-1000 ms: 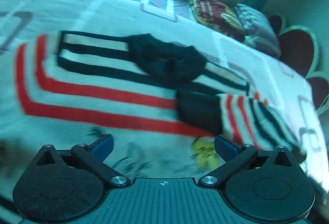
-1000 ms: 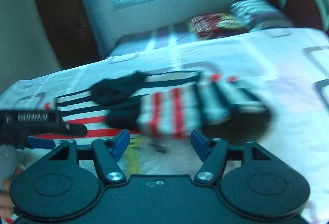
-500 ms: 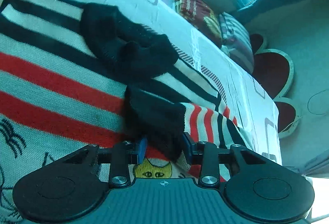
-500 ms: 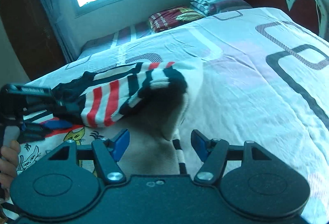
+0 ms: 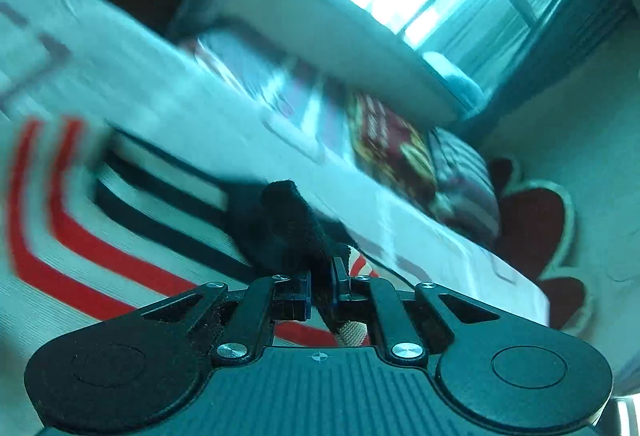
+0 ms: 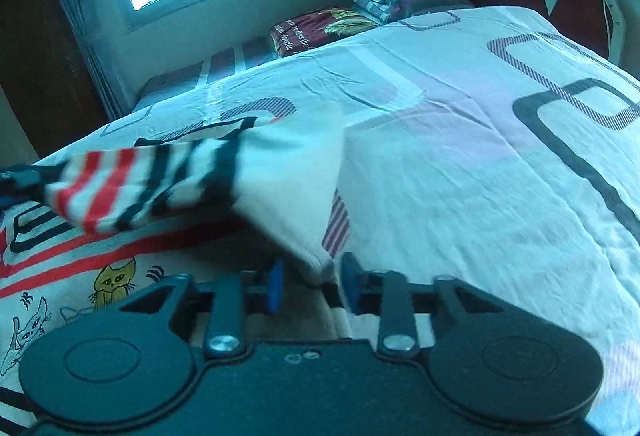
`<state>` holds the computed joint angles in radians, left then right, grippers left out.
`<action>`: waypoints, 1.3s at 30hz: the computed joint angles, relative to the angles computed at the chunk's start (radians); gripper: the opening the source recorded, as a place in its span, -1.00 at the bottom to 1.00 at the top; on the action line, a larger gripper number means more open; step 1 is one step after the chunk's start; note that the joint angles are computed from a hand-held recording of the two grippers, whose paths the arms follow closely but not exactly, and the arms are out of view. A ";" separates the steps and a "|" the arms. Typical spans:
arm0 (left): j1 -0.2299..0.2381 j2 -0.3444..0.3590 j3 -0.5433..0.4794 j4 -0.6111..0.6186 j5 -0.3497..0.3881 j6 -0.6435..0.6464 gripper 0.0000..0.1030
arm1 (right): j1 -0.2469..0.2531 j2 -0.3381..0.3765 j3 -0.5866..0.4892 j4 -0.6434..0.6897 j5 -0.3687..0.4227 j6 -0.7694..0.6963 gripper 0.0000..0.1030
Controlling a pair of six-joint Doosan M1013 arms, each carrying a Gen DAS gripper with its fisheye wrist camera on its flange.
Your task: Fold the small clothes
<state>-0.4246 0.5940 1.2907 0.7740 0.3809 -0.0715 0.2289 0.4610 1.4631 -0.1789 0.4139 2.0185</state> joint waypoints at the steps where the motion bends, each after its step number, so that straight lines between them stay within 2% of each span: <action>1: 0.003 -0.013 0.018 0.015 0.007 -0.009 -0.83 | 0.001 0.001 -0.001 0.010 -0.003 -0.012 -0.55; 6: 0.008 -0.014 0.048 -0.126 0.078 0.066 -0.83 | 0.007 -0.006 0.014 -0.042 -0.034 0.030 -0.64; 10: -0.004 -0.022 0.075 -0.125 0.082 0.054 -0.83 | -0.004 -0.011 0.021 -0.006 -0.017 0.012 -0.72; 12: 0.000 -0.012 0.065 -0.144 0.095 0.076 -0.83 | -0.006 -0.001 0.017 -0.031 0.012 0.036 -0.72; 15: 0.005 -0.011 0.073 -0.175 0.108 0.072 -0.83 | -0.006 -0.008 0.021 -0.008 0.014 0.019 -0.72; 17: -0.007 -0.033 0.106 -0.099 0.113 0.032 -0.83 | -0.005 -0.018 0.029 0.003 0.010 -0.005 -0.73; 18: -0.010 -0.036 0.110 -0.090 0.118 0.025 -0.83 | -0.005 -0.014 0.021 0.028 0.037 -0.046 -0.73; 21: -0.004 -0.034 0.110 -0.169 0.137 0.107 -0.82 | -0.012 -0.021 0.022 0.109 0.049 -0.140 -0.66; 23: -0.011 -0.048 0.120 -0.105 0.159 0.052 -0.80 | -0.022 -0.042 0.042 0.172 0.022 -0.169 -0.48; 25: -0.020 -0.065 0.132 -0.055 0.180 0.017 -0.73 | -0.026 -0.062 0.061 0.190 0.007 -0.176 -0.47; 28: -0.038 -0.092 0.161 0.086 0.209 -0.071 -0.72 | -0.035 -0.075 0.072 0.221 -0.027 -0.159 -0.40; 30: -0.039 -0.093 0.156 0.122 0.208 -0.083 -0.71 | -0.038 -0.061 0.052 0.204 -0.035 -0.133 -0.26; 31: -0.034 -0.088 0.145 0.092 0.195 -0.030 -0.71 | -0.041 -0.045 0.029 0.223 -0.027 -0.139 -0.15; 34: -0.025 -0.052 0.091 -0.016 0.176 0.119 -0.71 | -0.045 0.006 -0.038 0.293 -0.011 -0.197 -0.14; 37: -0.011 -0.005 0.032 -0.161 0.193 0.254 -0.71 | -0.043 0.073 -0.127 0.319 0.038 -0.244 -0.12; 39: -0.016 0.011 0.019 -0.127 0.222 0.222 -0.71 | -0.047 0.117 -0.188 0.349 0.091 -0.264 -0.10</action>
